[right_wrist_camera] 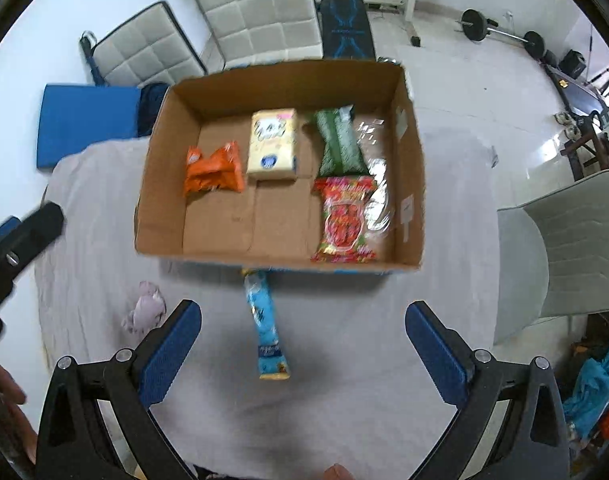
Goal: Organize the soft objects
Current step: 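Grasp the lilac sock with the left tool while the right tool grasps the blue milk stick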
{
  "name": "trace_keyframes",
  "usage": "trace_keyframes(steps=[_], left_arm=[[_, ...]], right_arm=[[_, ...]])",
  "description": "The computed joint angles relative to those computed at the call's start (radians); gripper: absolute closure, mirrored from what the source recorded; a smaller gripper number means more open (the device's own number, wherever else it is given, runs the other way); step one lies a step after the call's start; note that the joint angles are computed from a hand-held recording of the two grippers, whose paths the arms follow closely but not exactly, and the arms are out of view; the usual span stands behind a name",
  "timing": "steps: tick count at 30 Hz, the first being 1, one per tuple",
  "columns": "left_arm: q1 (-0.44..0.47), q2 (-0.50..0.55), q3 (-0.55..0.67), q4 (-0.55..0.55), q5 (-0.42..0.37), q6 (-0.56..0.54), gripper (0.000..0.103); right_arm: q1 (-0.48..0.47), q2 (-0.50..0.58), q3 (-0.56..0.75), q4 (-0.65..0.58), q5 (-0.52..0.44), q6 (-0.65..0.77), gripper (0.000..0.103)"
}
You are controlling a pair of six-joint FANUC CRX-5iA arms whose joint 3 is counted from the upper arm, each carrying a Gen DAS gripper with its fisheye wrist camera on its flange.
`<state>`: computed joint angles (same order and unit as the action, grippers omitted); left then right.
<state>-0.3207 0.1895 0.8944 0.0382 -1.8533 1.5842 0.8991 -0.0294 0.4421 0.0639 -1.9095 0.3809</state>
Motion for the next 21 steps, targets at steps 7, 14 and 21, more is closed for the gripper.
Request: trace_keyframes(steps=[7,14,21], left_arm=[[0.084,-0.139,-0.218,-0.071,0.001,-0.064,0.001],[0.212,-0.253,-0.51,-0.145,-0.025,-0.131,0.001],[0.24,-0.251,-0.674,-0.18,0.008,-0.164,0.001]], right_arm=[[0.019,-0.005,-0.106,-0.142,0.064,-0.01,0.0],[0.022,0.036,-0.222,-0.264,0.164,0.026,0.0],[0.025,0.116,-0.251,-0.302,0.19,0.048,0.0]])
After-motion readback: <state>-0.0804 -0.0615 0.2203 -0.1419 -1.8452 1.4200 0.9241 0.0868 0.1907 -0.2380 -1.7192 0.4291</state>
